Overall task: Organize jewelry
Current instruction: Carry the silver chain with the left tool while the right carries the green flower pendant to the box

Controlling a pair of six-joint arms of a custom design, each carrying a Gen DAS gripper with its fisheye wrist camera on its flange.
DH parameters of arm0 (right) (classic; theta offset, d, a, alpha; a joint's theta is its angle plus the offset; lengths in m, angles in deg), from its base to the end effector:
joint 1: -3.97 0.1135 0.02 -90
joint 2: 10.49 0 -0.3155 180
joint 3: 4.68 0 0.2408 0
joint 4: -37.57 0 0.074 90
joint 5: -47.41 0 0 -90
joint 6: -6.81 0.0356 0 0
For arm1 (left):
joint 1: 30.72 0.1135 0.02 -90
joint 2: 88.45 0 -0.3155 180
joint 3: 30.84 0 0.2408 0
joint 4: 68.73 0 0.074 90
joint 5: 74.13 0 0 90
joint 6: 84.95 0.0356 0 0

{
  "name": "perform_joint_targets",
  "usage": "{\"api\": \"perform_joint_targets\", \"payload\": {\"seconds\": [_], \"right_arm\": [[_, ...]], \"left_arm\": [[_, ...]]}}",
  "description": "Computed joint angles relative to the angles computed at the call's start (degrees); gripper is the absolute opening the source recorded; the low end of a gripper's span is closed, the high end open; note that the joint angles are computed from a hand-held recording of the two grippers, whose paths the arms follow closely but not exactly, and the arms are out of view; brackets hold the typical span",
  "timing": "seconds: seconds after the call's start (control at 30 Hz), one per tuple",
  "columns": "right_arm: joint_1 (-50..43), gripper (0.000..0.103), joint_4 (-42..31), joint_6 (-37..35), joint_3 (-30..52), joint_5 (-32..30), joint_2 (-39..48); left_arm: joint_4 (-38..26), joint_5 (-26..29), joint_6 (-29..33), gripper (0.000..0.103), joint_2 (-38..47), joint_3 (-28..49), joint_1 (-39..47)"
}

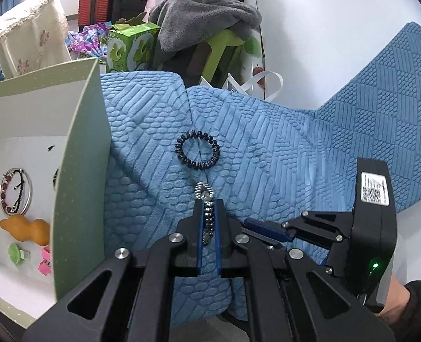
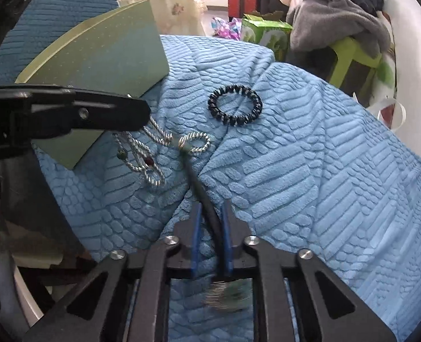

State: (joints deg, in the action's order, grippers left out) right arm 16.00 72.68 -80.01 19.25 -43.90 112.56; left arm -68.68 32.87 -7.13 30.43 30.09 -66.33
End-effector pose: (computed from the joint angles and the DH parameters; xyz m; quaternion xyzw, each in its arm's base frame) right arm 0.1973 0.0429 0.0417 -0.0777 0.9712 0.0408 0.2214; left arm 0.2846 -0.2167 0.0941 0.2330 0.9224 -0.2406 0.1925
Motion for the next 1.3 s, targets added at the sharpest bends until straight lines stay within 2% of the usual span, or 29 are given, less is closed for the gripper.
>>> {"api": "perform_joint_targets", "payload": {"seconds": [0.43, 0.63, 0.7, 0.9, 1.07, 1.3], "right_arm": [[-5.54, 0.006, 0.38, 6.25, -5.88, -4.62, -6.69], [-6.34, 0.006, -0.66, 10.47, -5.92, -2.09, -5.56], [-6.55, 0.006, -0.92, 11.3, -5.68, -2.14, -5.01], [-6.35, 0.006, -2.19, 15.07, -6.31, -0.78, -8.54], [-3.71, 0.006, -11.06, 18.11, -6.31, 2.25, -20.82], [-1.36, 0.006, -28.72, 22.09, -3.22, 3.43, -38.48]], "left_arm": [[1.88, 0.72, -0.79, 0.006, -2.26, -1.79, 1.16], [2.81, -1.44, -0.36, 0.006, -0.97, -1.9, -0.01], [2.58, -0.6, -0.53, 0.006, -0.05, -1.46, 0.08], [0.98, -1.32, -0.71, 0.006, -1.43, -1.53, -0.65], [-0.19, -1.39, -0.12, 0.006, -5.85, -3.56, -0.91], [-4.81, -1.61, 2.24, 0.006, -13.65, -5.63, -0.49]]}}
